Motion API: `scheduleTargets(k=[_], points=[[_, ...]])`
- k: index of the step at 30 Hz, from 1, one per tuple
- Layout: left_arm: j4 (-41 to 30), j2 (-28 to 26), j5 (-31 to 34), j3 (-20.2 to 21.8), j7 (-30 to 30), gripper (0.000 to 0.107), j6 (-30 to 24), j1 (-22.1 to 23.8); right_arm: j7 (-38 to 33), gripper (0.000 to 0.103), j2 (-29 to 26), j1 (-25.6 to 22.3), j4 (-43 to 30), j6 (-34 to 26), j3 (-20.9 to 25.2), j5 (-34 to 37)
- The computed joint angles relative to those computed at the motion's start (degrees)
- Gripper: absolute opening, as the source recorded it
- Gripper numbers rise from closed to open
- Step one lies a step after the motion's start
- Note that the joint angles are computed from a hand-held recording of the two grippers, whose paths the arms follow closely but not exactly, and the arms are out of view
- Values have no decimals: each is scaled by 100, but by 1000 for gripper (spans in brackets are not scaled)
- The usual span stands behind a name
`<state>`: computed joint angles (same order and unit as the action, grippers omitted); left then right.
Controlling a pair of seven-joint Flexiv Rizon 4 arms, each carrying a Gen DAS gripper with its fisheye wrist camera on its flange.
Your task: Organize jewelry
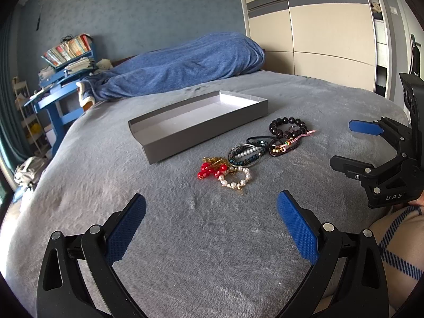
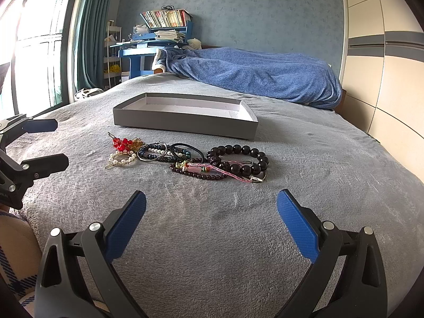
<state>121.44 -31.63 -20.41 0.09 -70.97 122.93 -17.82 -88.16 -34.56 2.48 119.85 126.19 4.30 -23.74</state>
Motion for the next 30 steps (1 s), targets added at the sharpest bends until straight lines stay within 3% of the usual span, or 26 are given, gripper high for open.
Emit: scheduleTargets(k=[20,28,30], points=[[-73,-33,-134,47,75,98,-54,-112,-9,98,-13,6,-4,11,2,20],[17,141,340,-267,-368,98,-321,447,291,98,-20,-240,-93,-79,134,-244],[-61,162,301,-222,-439,97,-496,412,359,98,8,-253,-103,-162,120,-266]])
